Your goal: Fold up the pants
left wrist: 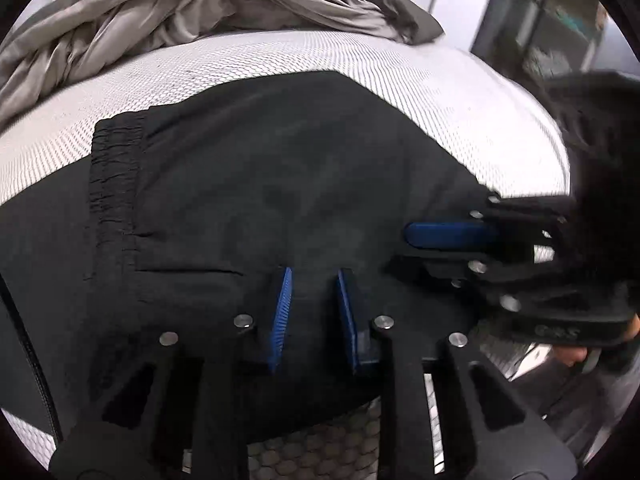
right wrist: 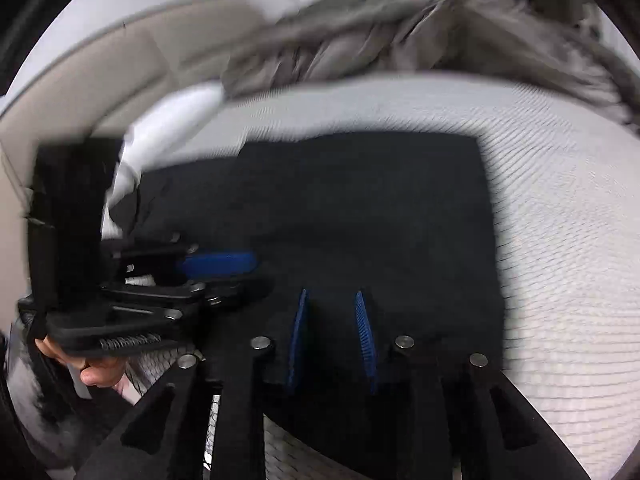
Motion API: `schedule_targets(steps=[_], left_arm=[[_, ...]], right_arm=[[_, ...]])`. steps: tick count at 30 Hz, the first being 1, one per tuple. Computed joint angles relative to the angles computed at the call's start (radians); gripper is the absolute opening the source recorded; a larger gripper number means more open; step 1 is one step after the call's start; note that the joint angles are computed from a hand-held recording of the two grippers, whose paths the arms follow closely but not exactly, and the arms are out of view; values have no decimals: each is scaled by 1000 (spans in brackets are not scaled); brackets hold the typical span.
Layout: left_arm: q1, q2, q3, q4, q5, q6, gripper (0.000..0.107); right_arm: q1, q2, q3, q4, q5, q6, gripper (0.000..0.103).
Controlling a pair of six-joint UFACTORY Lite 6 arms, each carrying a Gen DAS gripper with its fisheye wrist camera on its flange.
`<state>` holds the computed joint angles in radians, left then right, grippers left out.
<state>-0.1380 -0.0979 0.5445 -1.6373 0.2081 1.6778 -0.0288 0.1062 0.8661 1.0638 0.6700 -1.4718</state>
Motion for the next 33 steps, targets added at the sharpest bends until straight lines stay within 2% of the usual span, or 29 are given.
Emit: schedule_targets(steps=[1,4,6,7,9,11,14,17,18,19,21,23,24,26,28,30,33], left_arm=[[35,-18,-17,31,36,-13,20],[195,-111,-90,197,152,-77,16],[264,-179,-129,295,152,-138,15],[307,-194,-136,331,186,-156,15],[350,-223,-137,387,219,-212,15],[326,-249,-114,436,200,-291,16],[267,-184,-28,351,195,-273,18],[179,5,100,293,103,-247,19],[176,31,109,274,109,-229,19],[211,81,124,227,148,-169,17],[289,141,136,186,240,-118,1],[396,176,134,185,382,-90,1],[431,168,120,194,409,-79,1],[433,96,74,215,344,-82,1],[384,-20,30,265,244,-164,1],[338,-89,30,275,190,-201,1],[250,-44,118,280,134,-270,1]], right_arm=[[25,25,-3,2,-38,5,26],[-16,-3,-21,-18,-38,-85,25],[-117,-14,-27,-42,-105,-117,25],[-168,-1,-16,-57,-103,-110,25],[-263,38,30,-91,-9,-64,24],[-264,-10,23,-88,1,-57,25],[-200,-84,12,47,42,-92,31],[49,-15,53,135,-114,-51,36],[109,39,89,126,-144,-36,36],[150,78,114,105,-175,-14,36],[187,165,176,27,-234,9,35],[142,184,165,59,-281,-69,34],[113,182,168,38,-306,-54,34],[46,192,188,-28,-363,-7,37],[-25,218,236,-149,-325,137,39],[-83,175,243,-131,-205,146,39],[-63,98,227,20,-157,40,40]])
